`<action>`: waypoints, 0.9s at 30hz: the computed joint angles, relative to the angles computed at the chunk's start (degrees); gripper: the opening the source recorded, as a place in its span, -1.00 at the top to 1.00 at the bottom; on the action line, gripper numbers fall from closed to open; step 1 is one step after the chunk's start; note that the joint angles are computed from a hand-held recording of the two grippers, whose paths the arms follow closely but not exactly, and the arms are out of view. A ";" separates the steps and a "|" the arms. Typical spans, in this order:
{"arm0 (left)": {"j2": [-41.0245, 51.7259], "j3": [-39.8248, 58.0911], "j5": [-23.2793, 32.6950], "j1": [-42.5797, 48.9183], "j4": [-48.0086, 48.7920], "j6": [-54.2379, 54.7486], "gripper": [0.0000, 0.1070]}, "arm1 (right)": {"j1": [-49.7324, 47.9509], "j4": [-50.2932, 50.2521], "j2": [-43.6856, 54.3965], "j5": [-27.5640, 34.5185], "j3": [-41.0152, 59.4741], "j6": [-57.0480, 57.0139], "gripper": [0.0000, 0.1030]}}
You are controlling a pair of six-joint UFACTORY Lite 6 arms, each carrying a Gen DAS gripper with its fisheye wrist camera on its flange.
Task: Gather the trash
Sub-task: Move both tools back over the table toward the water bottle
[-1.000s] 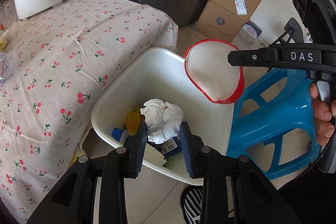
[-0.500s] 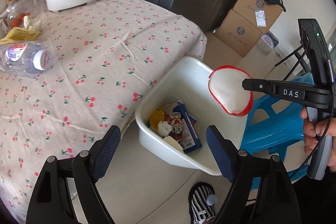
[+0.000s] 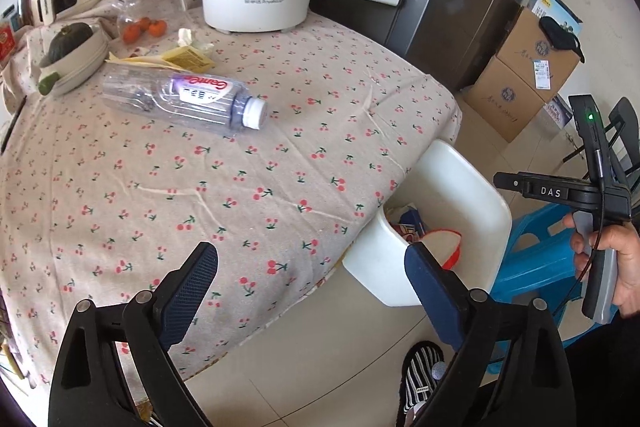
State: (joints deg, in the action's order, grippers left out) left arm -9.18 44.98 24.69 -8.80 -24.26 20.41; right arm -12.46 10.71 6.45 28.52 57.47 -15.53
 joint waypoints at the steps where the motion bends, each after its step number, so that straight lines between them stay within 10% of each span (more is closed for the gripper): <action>1: -1.39 -0.57 0.62 1.31 0.44 0.43 -0.82 | 0.83 -0.10 -0.77 -0.07 -0.15 0.56 -0.20; 16: -7.19 0.94 9.47 26.66 -0.92 18.39 -0.93 | 25.60 -23.14 0.57 -1.37 5.34 31.80 -0.56; 27: 6.27 10.43 9.47 37.66 -0.48 22.48 -0.93 | 39.03 -26.04 21.18 2.86 30.84 35.90 -0.58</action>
State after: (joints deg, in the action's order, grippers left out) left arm -2.90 55.41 34.15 28.86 -24.74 42.88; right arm 26.57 -15.33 27.63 31.38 88.31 20.37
